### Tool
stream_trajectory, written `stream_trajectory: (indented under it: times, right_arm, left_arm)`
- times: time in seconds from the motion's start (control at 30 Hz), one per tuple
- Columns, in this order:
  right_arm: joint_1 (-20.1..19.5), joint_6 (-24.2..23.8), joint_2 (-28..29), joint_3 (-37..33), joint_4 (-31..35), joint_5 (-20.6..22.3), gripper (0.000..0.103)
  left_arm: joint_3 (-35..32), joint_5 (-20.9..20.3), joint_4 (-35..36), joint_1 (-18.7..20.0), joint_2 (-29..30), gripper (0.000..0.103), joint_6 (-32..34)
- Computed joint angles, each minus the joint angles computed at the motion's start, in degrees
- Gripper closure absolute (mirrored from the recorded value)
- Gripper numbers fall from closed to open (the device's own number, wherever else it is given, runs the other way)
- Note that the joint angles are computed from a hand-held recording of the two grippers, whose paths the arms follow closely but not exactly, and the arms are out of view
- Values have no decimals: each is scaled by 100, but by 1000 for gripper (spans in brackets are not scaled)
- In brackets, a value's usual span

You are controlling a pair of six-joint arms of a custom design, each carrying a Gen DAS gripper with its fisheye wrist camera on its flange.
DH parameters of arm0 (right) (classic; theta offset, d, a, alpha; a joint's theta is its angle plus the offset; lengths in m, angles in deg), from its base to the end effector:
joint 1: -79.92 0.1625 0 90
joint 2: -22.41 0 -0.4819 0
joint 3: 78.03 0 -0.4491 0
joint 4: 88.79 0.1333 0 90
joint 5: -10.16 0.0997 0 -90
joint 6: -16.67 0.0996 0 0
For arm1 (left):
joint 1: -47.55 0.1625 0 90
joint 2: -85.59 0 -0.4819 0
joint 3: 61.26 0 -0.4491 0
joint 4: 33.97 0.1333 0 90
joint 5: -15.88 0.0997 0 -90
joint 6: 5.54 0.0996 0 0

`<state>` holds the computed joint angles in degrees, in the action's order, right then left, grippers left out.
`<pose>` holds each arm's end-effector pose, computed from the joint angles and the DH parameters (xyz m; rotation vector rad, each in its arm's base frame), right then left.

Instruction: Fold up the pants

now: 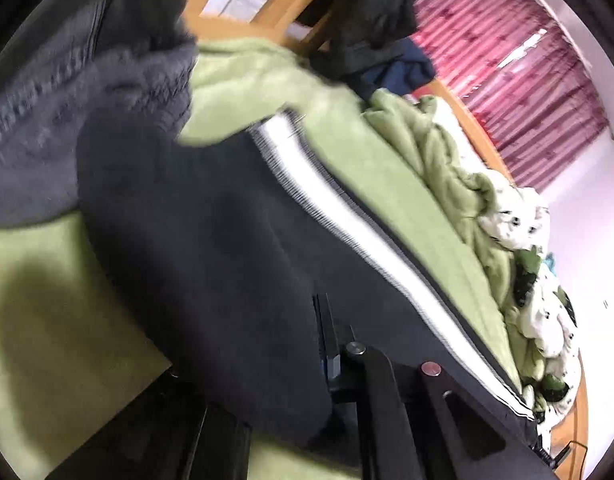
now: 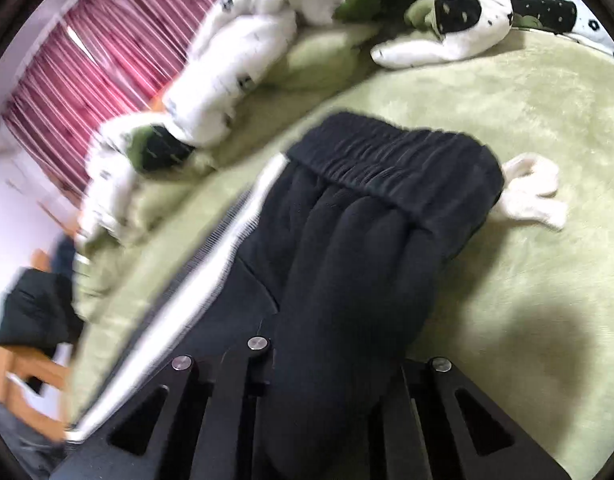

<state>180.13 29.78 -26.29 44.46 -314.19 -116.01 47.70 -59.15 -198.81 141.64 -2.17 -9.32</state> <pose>0.1729 -0.5395 0.1428 -0.5123 -2.3169 1.5138 0.1996 -0.5613 0.5049 -0.3493 2.5714 -1.3082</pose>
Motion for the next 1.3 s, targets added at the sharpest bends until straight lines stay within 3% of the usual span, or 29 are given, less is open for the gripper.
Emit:
stream_trajectory:
  times: [0.17, 0.23, 0.33, 0.47, 0.57, 0.67, 0.73, 0.77, 0.83, 0.9, 1.1, 1.17, 1.2, 1.23, 1.3]
  right_arm:
    - [585, -387, -441, 468, 36, -770, 92]
    - [641, -279, -743, 870, 66, -903, 92]
    - [597, 28, -1315, 1628, 54, -916, 92]
    - [401, 88, -1765, 2517, -295, -821, 92]
    - [-82, 192, -1772, 3017, -519, -370, 89]
    - [-341, 298, -1530, 3324, -997, -187, 76]
    - [-112, 354, -1120, 3431, -1903, -612, 57]
    - [-14, 354, -1003, 3453, -2187, -792, 53]
    - [43, 316, -980, 3547, -2542, -869, 42]
    - [-154, 352, -1121, 3650, -2616, -610, 41]
    - [-1116, 380, -1197, 3494, -2536, 395, 29]
    - [-1065, 313, -1201, 3270, -2352, 185, 29]
    - [-829, 84, -1278, 3070, -2081, -279, 43]
    - [-588, -386, -1363, 2917, -2013, -567, 52]
    - [-353, -1278, -1531, 2884, -2491, -424, 60]
  left_arm:
    - [476, 240, 283, -400, -689, 94, 260]
    - [783, 178, 587, -457, -1084, 94, 325]
    - [1198, -106, 1136, -367, -1632, 94, 418]
    - [1825, -432, 1504, -180, -2264, 94, 719]
    - [2259, -111, 1336, -209, -2516, 92, 1023]
    - [2314, -187, 1313, -8, -2524, 80, 867]
    - [2293, -154, 1457, 30, -2649, 68, 608]
    - [2307, -101, 1487, 7, -2711, 65, 606]
    - [2428, 84, 1389, -93, -2886, 47, 754]
    - [2574, 301, 1204, -226, -2961, 39, 859]
    - [2818, 598, 800, -330, -2993, 37, 945]
    - [2867, 668, 693, -364, -2994, 37, 930]
    - [2871, 687, 669, -373, -2994, 37, 891]
    - [2865, 701, 682, -386, -2993, 37, 857]
    - [2839, 734, 758, -432, -2996, 37, 795]
